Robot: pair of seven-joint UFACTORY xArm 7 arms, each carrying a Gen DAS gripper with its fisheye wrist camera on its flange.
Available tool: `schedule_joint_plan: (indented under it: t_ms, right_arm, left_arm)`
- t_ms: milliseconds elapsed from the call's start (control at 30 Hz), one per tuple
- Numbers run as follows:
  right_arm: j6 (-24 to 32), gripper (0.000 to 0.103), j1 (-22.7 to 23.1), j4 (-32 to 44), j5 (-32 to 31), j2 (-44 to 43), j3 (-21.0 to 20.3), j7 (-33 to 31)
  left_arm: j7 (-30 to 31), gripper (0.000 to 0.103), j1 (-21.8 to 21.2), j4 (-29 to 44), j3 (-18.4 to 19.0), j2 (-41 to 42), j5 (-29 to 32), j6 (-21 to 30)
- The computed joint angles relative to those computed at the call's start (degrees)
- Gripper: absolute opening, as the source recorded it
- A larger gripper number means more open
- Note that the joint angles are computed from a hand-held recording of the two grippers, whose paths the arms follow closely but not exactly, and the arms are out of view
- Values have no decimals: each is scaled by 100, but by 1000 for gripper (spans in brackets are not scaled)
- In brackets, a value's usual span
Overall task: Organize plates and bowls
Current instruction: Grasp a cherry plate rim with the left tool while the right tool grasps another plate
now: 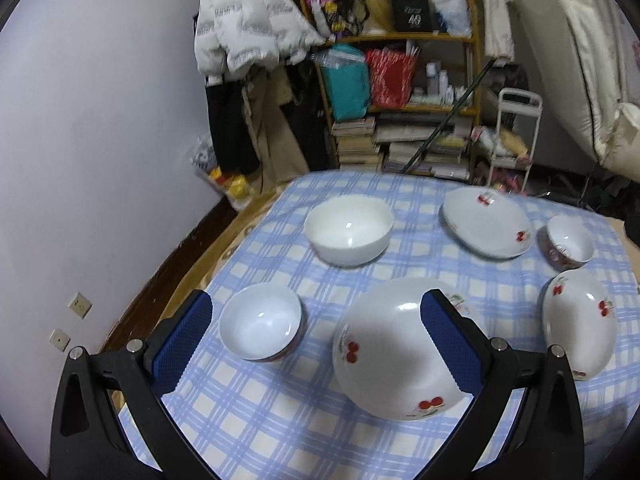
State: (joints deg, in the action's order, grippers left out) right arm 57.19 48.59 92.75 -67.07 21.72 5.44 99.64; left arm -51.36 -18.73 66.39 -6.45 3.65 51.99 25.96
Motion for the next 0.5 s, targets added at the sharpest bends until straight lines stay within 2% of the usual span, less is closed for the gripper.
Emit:
schedule_joint_plan:
  t_ms: [100,200,333,500]
  right_arm:
    - [-231,103,-106,380,109,312,-64,-129]
    - [-542,103,-206,733,431,641,-167,-380]
    - [-794,103,-334,1303,1109,1150,-259,-1089]
    - [-726,103,-323,1903,1700,1694,-439,-1920]
  left_arm:
    - [154,102,-21,242,28,220,-55,225]
    - [587,102,-31,460,62,436,-552,295]
    - [856,102,-73,659,172,715,-961,384]
    - [1276,102,-81,829,299,1053,-1544,424]
